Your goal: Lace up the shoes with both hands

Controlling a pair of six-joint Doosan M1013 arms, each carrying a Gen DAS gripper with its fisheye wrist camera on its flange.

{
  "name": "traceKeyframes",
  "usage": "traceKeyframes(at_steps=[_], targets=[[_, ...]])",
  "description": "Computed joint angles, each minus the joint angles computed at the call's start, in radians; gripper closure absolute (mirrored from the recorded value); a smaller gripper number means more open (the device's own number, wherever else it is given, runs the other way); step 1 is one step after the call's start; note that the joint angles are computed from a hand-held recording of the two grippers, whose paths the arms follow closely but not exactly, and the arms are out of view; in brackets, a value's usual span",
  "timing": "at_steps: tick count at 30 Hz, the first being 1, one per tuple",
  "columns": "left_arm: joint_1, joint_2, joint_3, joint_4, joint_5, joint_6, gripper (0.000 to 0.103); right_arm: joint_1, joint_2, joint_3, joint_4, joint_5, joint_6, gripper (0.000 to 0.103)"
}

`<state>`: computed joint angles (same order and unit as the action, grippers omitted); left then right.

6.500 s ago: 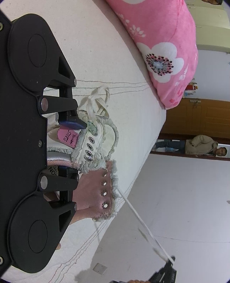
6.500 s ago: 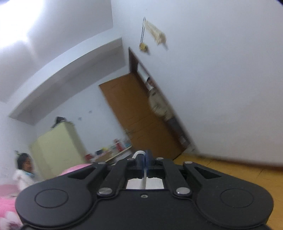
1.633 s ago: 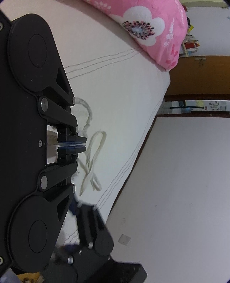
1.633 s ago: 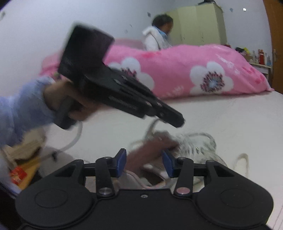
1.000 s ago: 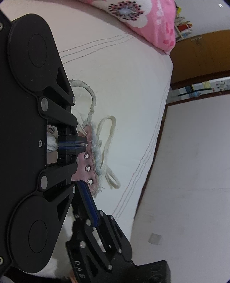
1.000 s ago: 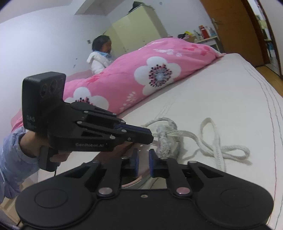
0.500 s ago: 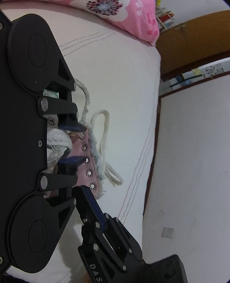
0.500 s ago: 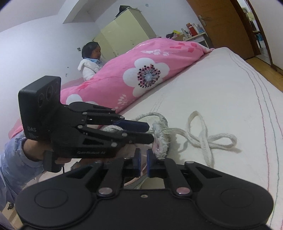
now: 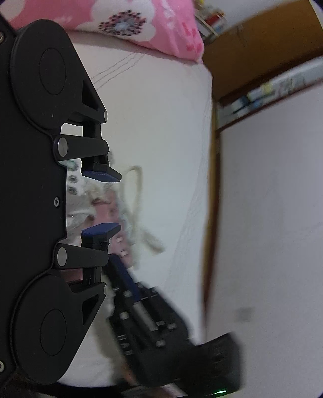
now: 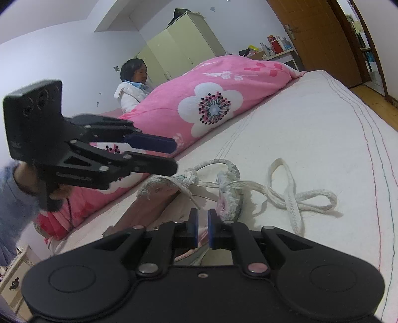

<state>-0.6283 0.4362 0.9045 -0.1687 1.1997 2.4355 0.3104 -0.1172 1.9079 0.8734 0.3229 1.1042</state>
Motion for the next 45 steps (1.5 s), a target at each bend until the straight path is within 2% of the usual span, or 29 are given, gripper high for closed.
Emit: traceKeyframes(at_steps=[2,3,4,5,8,12,14,25,28,31,45], targets=[[-0.028,0.032,-0.054,0.09,0.085,0.019,0.068,0.001,0.001,-0.001,0.006,0.001,-0.014,0.095],[-0.037,0.04,-0.067,0.121,0.103,0.027,0.073,0.001,0.002,-0.002,0.014,0.0,-0.025,0.095],[-0.051,0.052,-0.085,0.167,0.128,0.043,0.083,0.002,0.002,-0.001,0.022,-0.001,-0.036,0.095],[-0.065,0.063,-0.101,0.212,0.148,0.061,0.1,0.003,0.001,0.0,0.03,-0.003,-0.047,0.095],[-0.093,0.083,-0.128,0.297,0.193,0.088,0.099,-0.004,-0.001,0.005,0.085,0.005,-0.104,0.095],[-0.098,0.074,-0.111,0.323,0.181,0.073,0.1,-0.018,0.0,0.01,0.18,0.021,-0.191,0.095],[-0.089,0.063,-0.093,0.293,0.143,0.03,0.1,-0.018,-0.001,0.013,0.188,0.018,-0.198,0.095],[-0.053,0.048,-0.06,0.215,0.089,-0.09,0.1,-0.021,-0.005,0.026,0.251,0.015,-0.222,0.095],[-0.04,0.035,-0.045,0.177,0.048,-0.136,0.1,-0.026,-0.007,0.03,0.28,0.017,-0.239,0.095],[-0.03,0.037,-0.054,0.148,0.052,-0.156,0.1,-0.03,-0.009,0.037,0.304,0.018,-0.24,0.095],[-0.003,0.033,-0.014,0.018,-0.001,-0.173,0.1,-0.021,-0.006,0.018,0.167,0.023,-0.1,0.095]])
